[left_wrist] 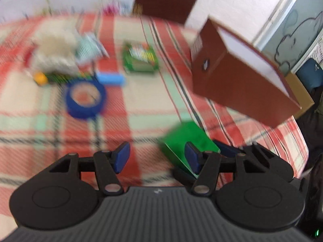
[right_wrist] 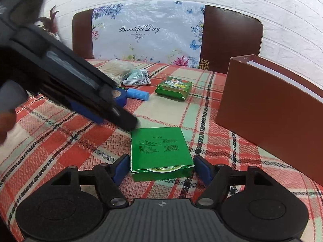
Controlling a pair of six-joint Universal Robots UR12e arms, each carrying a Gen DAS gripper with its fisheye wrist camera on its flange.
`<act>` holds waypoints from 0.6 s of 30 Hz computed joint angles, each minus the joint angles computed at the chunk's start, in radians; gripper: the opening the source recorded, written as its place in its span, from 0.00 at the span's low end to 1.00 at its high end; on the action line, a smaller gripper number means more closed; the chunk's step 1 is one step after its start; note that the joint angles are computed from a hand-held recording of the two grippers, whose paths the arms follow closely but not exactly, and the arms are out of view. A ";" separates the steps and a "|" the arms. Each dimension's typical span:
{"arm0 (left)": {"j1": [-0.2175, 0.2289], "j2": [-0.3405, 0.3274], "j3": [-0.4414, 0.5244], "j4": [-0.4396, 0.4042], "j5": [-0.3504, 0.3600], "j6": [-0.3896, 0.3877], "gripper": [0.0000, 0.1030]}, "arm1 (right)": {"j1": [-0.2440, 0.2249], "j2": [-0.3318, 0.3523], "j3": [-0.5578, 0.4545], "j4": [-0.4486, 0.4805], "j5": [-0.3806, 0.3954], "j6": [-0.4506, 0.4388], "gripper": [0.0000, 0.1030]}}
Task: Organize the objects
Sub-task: 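Carry the green card box into the brown box and release it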
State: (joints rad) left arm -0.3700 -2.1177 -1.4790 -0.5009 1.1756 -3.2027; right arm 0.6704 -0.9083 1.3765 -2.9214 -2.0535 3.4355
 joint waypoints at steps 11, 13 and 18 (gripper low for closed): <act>-0.025 -0.016 0.069 0.116 -0.067 0.018 0.42 | -0.001 0.002 0.000 -0.203 -0.104 -0.080 0.57; -0.037 -0.029 0.108 0.161 -0.072 0.037 0.42 | -0.002 0.009 -0.018 -0.272 -0.168 -0.129 0.57; -0.067 -0.098 0.238 0.173 -0.075 0.079 0.42 | -0.032 0.010 -0.037 -0.341 -0.248 -0.148 0.57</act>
State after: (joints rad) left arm -0.4372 -2.2159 -1.2415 -0.3279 1.1008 -3.1239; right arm 0.6384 -0.8986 1.3394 -3.2622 -2.3012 3.2877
